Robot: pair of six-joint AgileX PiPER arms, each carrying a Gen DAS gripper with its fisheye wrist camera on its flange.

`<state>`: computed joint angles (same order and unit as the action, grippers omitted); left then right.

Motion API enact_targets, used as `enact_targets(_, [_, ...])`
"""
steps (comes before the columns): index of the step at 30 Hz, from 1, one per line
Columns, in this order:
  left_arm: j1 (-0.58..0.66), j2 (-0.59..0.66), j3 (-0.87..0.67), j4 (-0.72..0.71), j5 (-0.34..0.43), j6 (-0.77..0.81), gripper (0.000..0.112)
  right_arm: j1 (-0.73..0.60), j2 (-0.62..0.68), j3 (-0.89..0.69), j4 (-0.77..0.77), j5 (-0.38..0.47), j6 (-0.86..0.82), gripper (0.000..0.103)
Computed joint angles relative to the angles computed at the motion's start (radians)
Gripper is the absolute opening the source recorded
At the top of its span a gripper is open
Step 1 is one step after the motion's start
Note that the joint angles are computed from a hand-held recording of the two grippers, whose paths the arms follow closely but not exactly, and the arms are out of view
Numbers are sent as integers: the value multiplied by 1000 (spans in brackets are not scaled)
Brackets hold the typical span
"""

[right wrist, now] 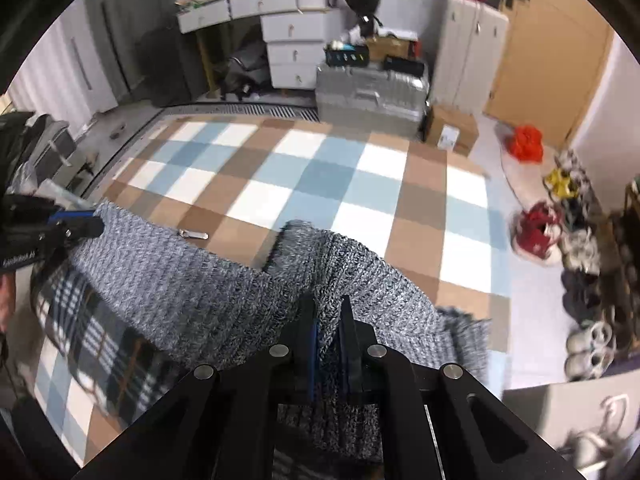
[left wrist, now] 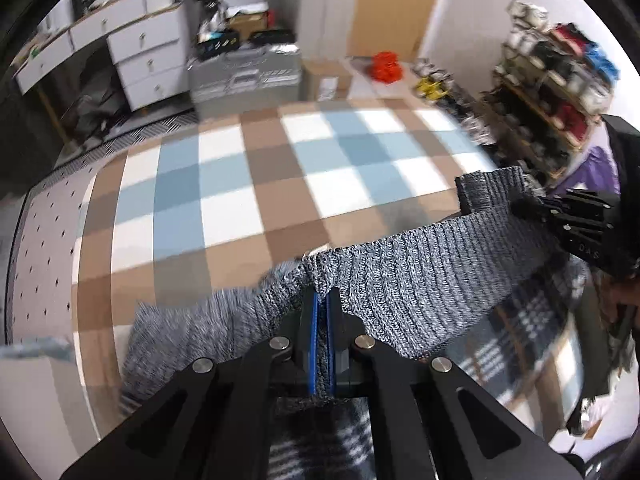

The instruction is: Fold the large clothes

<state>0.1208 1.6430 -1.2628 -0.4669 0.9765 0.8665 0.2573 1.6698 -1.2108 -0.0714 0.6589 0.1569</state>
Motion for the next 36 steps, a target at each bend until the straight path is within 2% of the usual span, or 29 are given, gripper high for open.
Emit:
enact_targets(2, [-30,31,25,46,-60,-53,0,2,87,-49,10,45,-5,8])
enact_targets(3, [-37,44,29,67,-66,-64,4,16,121,-61,-26,65,26,8])
enact_targets(5, [-58,30,66,124,-115,-69,5,43,133,-58,-81,60,67,10])
enact_targets(6, [-48,18,68,116,-115,-49,8,43,130,-62,-82,70,56,10])
enact_targets(7, [-38,9,61,116,-103,-48,11,31,125,-83,-48,115,27,11])
enact_targets(8, [-29,7,38,135,-71,-76,22,1,102,-87,22,142,-16,19])
enact_targets(9, [-13,-3,24,139,-50,-86,22,-30,77,-76,93,142,-63,29])
enact_targets(10, [6,-19,21,130,-44,-75,22,-66,24,-46,160,133,-105,68])
enact_targets(11, [37,-46,20,118,-32,-52,22,-94,-34,-13,191,115,-115,102])
enact_targets(13, [85,-72,23,91,-10,-7,22,-135,-159,66,246,56,-127,103])
enact_targets(15, [161,-100,25,55,41,40,22,-187,-250,104,347,78,-200,103])
enact_targets(16, [193,-106,31,31,61,62,22,-189,-278,124,351,64,-199,103])
enact_targets(17, [254,-119,35,-15,115,107,22,-177,-316,146,316,53,-164,103])
enact_targets(19, [308,-140,74,-51,134,153,22,-160,-382,199,324,53,-179,103])
enact_targets(20, [319,-154,105,-59,124,172,22,-132,-400,219,307,64,-171,103])
enact_targets(22, [318,-169,160,-81,93,224,22,-20,-405,254,153,57,-47,103])
enact_targets(24, [273,-186,233,-34,-16,215,23,94,-373,304,-47,31,83,103])
enact_targets(26, [223,-147,271,38,-123,165,22,168,-263,313,-221,76,211,103])
enact_targets(27, [228,-121,273,38,-141,160,22,177,-236,325,-255,76,262,103])
enact_targets(28, [249,-86,264,3,-130,179,22,150,-188,345,-249,48,279,103])
enact_targets(30, [290,-55,263,-84,-123,254,22,58,-190,388,-121,-43,193,103])
enact_targets(31, [294,-56,267,-94,-125,275,22,28,-192,394,-78,-57,158,103])
enact_targets(34, [287,-60,279,-97,-145,298,22,-16,-194,393,3,-63,81,103])
enact_targets(36, [279,-61,257,-69,-123,250,22,-28,-219,379,42,-39,47,103])
